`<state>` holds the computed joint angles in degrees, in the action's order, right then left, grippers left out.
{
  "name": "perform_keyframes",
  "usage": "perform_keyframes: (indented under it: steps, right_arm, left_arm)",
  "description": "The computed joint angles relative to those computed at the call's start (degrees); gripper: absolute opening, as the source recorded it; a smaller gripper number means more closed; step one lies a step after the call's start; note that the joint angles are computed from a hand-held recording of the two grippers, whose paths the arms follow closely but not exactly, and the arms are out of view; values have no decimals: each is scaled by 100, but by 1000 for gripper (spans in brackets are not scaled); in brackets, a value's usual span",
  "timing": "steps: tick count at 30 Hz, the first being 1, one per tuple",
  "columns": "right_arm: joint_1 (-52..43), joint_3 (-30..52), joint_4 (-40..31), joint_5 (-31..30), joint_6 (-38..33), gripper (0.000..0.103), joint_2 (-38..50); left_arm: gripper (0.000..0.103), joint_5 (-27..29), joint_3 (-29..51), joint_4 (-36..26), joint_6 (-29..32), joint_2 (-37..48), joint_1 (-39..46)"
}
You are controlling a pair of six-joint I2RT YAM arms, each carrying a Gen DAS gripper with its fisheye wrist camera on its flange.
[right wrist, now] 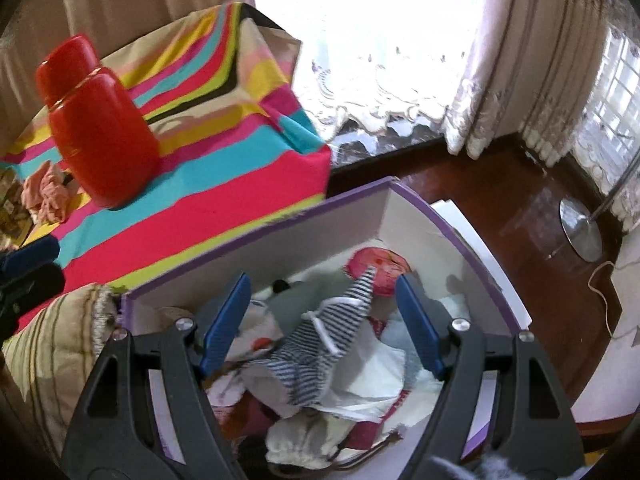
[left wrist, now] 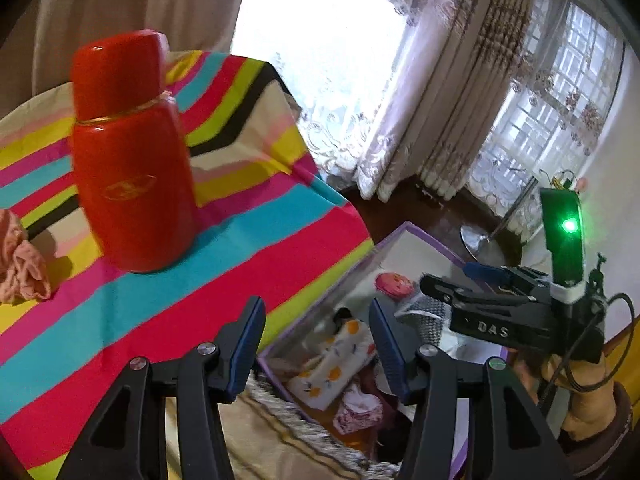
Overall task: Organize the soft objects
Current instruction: 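Move both open tools back to the pink fuzzy cloths on the bed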
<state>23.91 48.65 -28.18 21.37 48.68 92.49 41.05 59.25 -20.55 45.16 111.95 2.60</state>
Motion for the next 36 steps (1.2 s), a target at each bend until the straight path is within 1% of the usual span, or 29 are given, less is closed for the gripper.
perform_keyframes:
  steps: [5,11,17,22,27,32,34,36]
  right_arm:
    - [306,557,-118,0,-114,77,309]
    - [693,1280,-75,-149,-339,77,861]
    - [1083,2322,-168,-301,-664,77,1640]
    - [1308,3262,-301,-407,-937,77,2272]
    - [1443,4480,-523,-490,-1309,77,3037]
    - [1490,5953,-896,-578,-1572,77,3932]
    - [1492,6701,-1138,-657,-1607,77,4392]
    - [1494,7629,-1443,-727,-1639,78,4941]
  left_arm:
    - [55,116,632,-276,-47,310,394]
    - [55,236,1706,-607,-291,922,921]
    - [55,386,2997,-989,-815,1680,1389]
    - [55,431,4072,-1108,-1499,2369,1738]
    - [55,454,5468,-1442,-2264,3286,2076]
    - [55,507,6822,-1856,-2750,4070,2337]
    - [55,548,7550,-2126,-2947,4475,2425]
    - [55,584,8255,-2353,-3166,4868,2493]
